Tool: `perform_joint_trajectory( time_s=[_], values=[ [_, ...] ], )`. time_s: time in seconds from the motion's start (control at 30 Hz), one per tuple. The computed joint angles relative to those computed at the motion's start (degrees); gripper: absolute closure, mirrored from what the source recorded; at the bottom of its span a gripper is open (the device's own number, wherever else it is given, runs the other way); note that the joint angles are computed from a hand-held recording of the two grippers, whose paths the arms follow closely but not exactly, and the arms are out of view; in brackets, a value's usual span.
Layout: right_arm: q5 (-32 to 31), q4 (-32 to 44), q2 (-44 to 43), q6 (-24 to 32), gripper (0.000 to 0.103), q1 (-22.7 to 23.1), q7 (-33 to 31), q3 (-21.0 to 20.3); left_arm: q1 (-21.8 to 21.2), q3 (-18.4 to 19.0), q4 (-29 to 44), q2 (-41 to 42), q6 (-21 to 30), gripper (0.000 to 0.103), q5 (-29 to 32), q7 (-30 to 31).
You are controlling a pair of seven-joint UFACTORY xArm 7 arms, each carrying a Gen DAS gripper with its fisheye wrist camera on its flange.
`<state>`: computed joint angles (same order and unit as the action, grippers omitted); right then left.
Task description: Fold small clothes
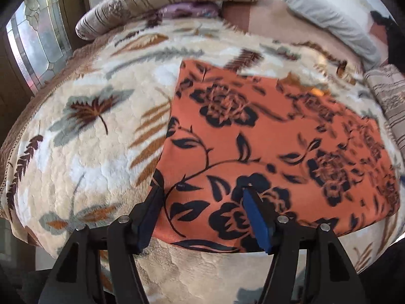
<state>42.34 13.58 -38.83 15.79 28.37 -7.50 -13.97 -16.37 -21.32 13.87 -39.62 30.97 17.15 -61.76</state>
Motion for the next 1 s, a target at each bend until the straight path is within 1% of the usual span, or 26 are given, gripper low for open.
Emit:
perform_joint_trajectory(
  time_s=[0.07,0.1,0.13,0.17,0.2,0.23,0.3,0.33,0.4,0.5,0.57,0.6,0.63,0.67,0.7,0.73,0.77,0.83,0.87,0.9,0.93,0.97,1.0],
  values=[
    [6.12,6.77,7.24,-0.85,0.033,8.45,-7.55,-8.53,0.7,-1.67,0.05,0.03,0.08,0.036,1.28,-1.04],
    [9.09,9.72,10.6,-0.65,0.033,10.88,-10.38,-10.96,0.8,-1.99,0.32,0.34,0.38,0.035,1.7,-1.22],
    [13.1,13.16,14.57,0.36,0.033,13.69,-14.19,-14.27,0.91,-2.09,0.4,0.59,0.32,0.035,2.08,-1.4],
    [16.86,16.65,18.68,2.57,0.033,15.71,-18.16,-17.43,0.82,-1.93,0.38,0.59,0.3,0.034,2.28,-1.41],
    [20.63,20.17,23.44,4.64,0.033,16.95,-21.33,-19.83,0.79,-1.76,0.26,0.64,0.08,0.034,2.48,-1.4],
    [23.04,23.33,28.26,6.6,0.033,16.92,-22.47,-21.13,0.7,-1.63,0.15,0.61,-0.08,0.033,2.65,-1.33],
    [27.6,28.14,35.91,11.06,0.033,15.63,-25.41,-22.45,0.5,-1.18,-0.23,0.38,-0.58,0.033,2.7,-1.18],
    [30.83,29.89,38.7,12.33,0.033,14.63,-27.6,-22.48,0.46,-0.97,-0.31,0.38,-0.74,0.032,2.58,-1.14],
    [33.31,31.22,40.35,11.97,0.034,12.83,-27.26,-21.52,0.49,-0.82,0.07,0.85,-0.68,0.031,2.46,-0.93],
    [32.19,31.27,38.65,7.28,0.033,11.5,-27.07,-18.85,0.9,-0.89,-0.11,1.07,-1.46,0.028,2.63,-1.08],
    [32.78,32.92,40.11,9.62,0.033,9.78,-28.71,-17.81,1.42,-1.62,-0.14,1.2,-1.8,0.027,3.26,-1.6],
    [31.18,33.87,41.5,9.9,0.033,9.06,-27.54,-17.18,1.69,-2.01,-0.1,1.38,-1.89,0.026,3.6,-1.96],
    [28.37,34.83,43.21,9.69,0.033,8.42,-24.96,-16.63,1.85,-2.32,0.16,1.68,-1.62,0.026,3.89,-2.13],
    [27.86,35.36,44.26,9.97,0.033,7.46,-24.27,-16.21,1.79,-2.38,0.57,1.99,-1.07,0.026,4.01,-2.09],
    [29.45,34.81,43.63,9.46,0.033,6.75,-24.88,-15.44,1.53,-2.04,0.94,2.15,-0.51,0.025,3.89,-1.84],
    [28.88,34.0,42.46,8.31,0.033,6.27,-24.54,-14.76,1.27,-1.62,1.13,2.16,-0.22,0.026,3.7,-1.62],
    [25.91,32.07,39.8,5.28,0.033,6.48,-22.46,-13.73,1.05,-1.32,1.3,2.09,0.12,0.026,3.52,-1.46],
    [19.68,28.09,34.35,1.77,0.033,5.92,-18.31,-11.3,0.32,-1.13,1.72,1.12,1.44,0.026,2.96,-1.43],
    [18.93,24.99,29.59,0.57,0.033,5.57,-18.92,-9.79,0.01,-1.38,1.86,0.4,2.04,0.026,2.79,-1.75],
    [17.63,22.45,25.94,-0.09,0.033,4.78,-19.04,-8.18,-0.27,-1.65,2.05,-0.22,2.59,0.026,2.66,-2.08],
    [14.64,19.37,21.56,-0.14,0.033,3.35,-17.6,-5.66,-0.68,-2.03,2.4,-0.77,3.19,0.026,2.55,-2.34],
    [13.22,16.44,17.44,0.53,0.033,2.08,-16.75,-3.42,-0.94,-2.39,2.83,-0.87,3.82,0.026,2.53,-2.48],
    [14.19,13.54,13.72,1.0,0.029,1.93,-17.29,-1.87,-1.04,-2.99,3.31,-0.95,4.63,0.025,2.69,-2.84]
  ],
)
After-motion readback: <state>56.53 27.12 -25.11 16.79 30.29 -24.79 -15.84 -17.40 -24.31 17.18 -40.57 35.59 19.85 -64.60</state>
